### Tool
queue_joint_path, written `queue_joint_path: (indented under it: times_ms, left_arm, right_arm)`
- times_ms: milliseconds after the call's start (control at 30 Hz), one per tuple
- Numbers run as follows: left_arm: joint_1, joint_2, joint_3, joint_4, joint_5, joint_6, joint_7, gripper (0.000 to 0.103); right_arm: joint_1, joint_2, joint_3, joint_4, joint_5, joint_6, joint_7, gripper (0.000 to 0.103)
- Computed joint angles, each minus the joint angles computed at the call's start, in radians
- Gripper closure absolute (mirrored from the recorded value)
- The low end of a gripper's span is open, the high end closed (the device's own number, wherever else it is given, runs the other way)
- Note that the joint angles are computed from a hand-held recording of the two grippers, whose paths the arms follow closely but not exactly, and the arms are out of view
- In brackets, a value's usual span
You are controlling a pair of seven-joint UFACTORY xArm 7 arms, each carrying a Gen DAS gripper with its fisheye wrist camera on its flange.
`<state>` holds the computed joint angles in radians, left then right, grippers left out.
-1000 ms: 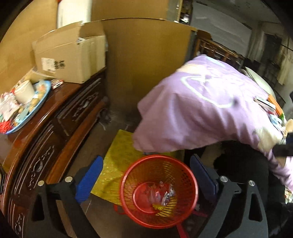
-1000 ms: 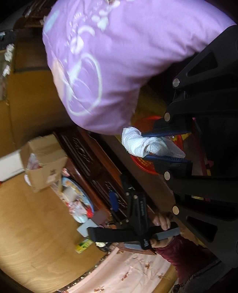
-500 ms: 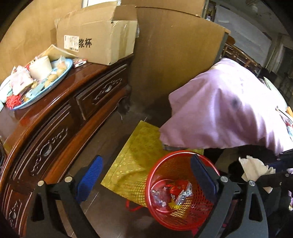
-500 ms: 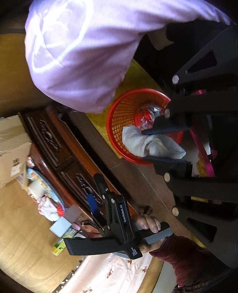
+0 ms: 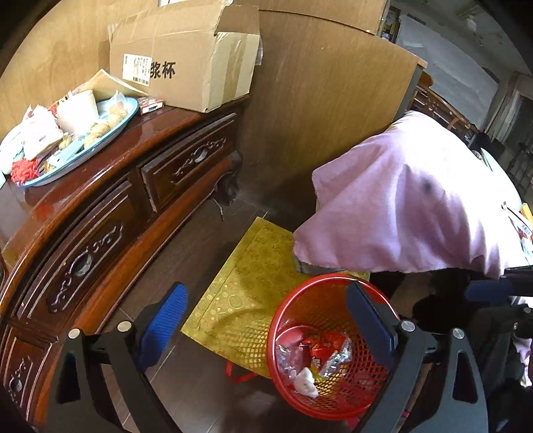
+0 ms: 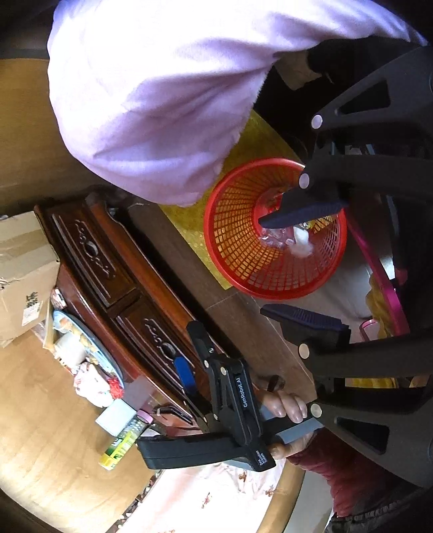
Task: Collect trash
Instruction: 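Release the wrappers and tissue into the red wastebasket with both tools, then grasp the paper cup with the left tool while the right tool grasps the walnut shell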
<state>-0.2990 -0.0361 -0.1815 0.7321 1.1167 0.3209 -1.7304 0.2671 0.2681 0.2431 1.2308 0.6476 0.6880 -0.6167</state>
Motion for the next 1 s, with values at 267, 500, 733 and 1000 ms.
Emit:
queue_joint_path:
  times_ms: [267, 500, 733, 1000]
  left_arm:
    - [-0.015, -0.033, -0.026, 0.025, 0.016, 0.033, 0.012, 0.009]
    - [-0.042, -0.058, -0.069, 0.077, 0.017, 0.096, 0.056, 0.009]
    - [-0.113, -0.028, -0.113, 0.21, 0.03, 0.166, 0.123, 0.006]
    - [-0.264, 0.13, -0.123, 0.462, -0.014, 0.252, 0.297, 0.006]
  right_arm:
    - [-0.015, -0.092, -0.012, -0.08, 0.069, -0.059, -0.034, 0.055]
    - [-0.017, -0.255, -0.062, -0.219, 0.238, -0.187, -0.103, 0.033]
    - [0.01, -0.508, -0.186, -0.414, 0.426, -0.374, -0.202, 0.007]
    - [0.05, -0.784, -0.418, -0.6, 0.489, -0.49, -0.334, 0.007]
